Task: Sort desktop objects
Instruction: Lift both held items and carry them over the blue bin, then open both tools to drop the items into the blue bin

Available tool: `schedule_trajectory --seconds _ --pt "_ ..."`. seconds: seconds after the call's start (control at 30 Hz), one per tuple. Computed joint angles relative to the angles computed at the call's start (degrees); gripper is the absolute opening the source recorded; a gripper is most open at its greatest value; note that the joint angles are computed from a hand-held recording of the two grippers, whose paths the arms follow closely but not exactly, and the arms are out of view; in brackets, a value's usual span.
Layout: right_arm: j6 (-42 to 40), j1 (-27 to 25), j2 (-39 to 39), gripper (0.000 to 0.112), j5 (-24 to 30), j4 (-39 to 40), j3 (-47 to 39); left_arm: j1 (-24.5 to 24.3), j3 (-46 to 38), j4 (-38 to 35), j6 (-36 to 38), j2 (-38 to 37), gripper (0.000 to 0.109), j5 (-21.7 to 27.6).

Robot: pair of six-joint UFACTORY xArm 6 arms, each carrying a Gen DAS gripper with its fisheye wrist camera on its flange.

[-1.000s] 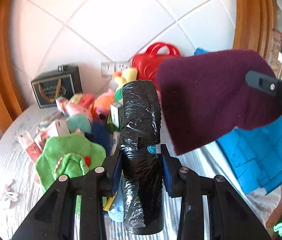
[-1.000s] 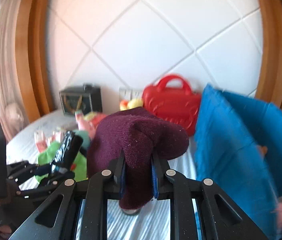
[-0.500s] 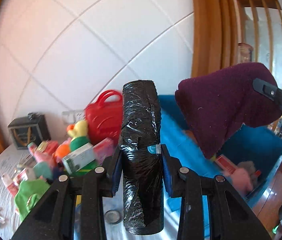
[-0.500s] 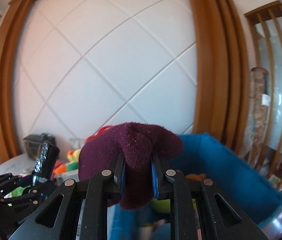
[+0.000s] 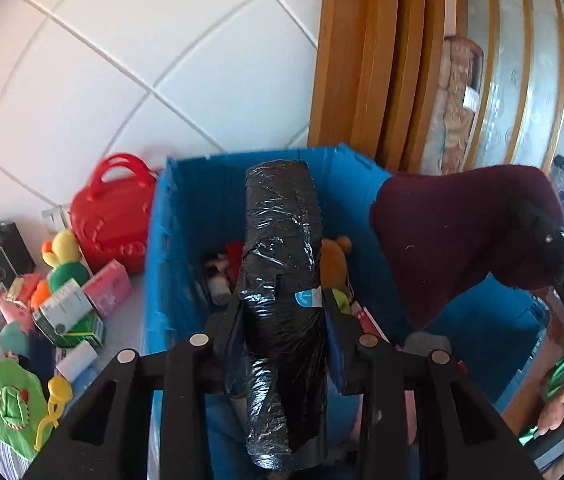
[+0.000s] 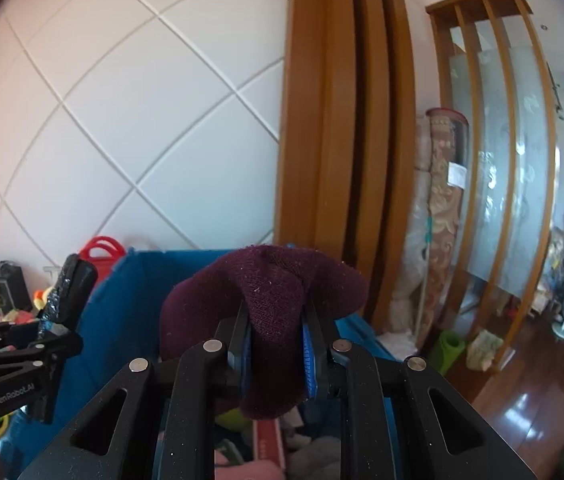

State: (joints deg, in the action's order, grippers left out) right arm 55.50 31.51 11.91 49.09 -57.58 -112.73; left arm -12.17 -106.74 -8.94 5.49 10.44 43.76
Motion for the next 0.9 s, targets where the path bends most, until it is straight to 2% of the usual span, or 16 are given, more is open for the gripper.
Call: schedule_trajectory --seconds 0.1,0.3,0.43,0.57,0.63,0.67,0.7,0.73,0.8,0.87,0.9 --pt "-1.5 -1.7 -1.7 0.02 0.6 2.5 3.1 -1.7 -6.4 1.8 -2.2 4.6 0.034 6.8" --pt "-5.9 -3.3 -1.8 0.02 3.6 8.8 5.5 -3.1 -14.4 3.5 -3.2 10.3 0.034 16.7" --pt "-8.8 -4.5 -0.7 0.021 4.7 11.7 5.6 -3.4 -14.7 4.4 -3.5 10.6 0.034 16.5" --pt "-11.3 -5.4 1.0 0.024 6.4 15.1 4.3 -3.9 -19.0 5.2 -1.9 13.3 0.034 20.9" --pt "-12.1 -5.6 1.7 0.024 7.2 16.0 3.7 -4.5 -17.7 6.6 -1.7 12.4 0.036 19.8" --pt "-12.8 -5.6 2.2 0.024 8.4 16.7 3.0 -4.8 -16.2 7.3 -1.6 11.6 0.039 18.5" --pt "-13.2 -5.6 2.4 0.024 9.1 17.2 2.6 -4.9 -15.2 7.7 -1.5 11.0 0.047 17.9" --pt "-13.5 -5.5 2.5 0.028 9.5 17.5 2.4 -5.0 -15.6 7.8 -1.4 11.2 0.052 18.1" --pt "-14.3 -5.6 2.7 0.038 10.3 18.0 2.0 -5.1 -14.6 8.1 -1.4 10.5 0.053 17.3" --pt "-14.1 -5.4 2.3 0.059 10.4 17.6 2.6 -5.0 -14.0 8.2 -1.6 10.1 0.053 16.9" --pt "-13.9 -5.3 2.0 0.065 10.4 17.4 2.9 -4.9 -13.5 8.2 -1.8 9.8 0.054 16.5"
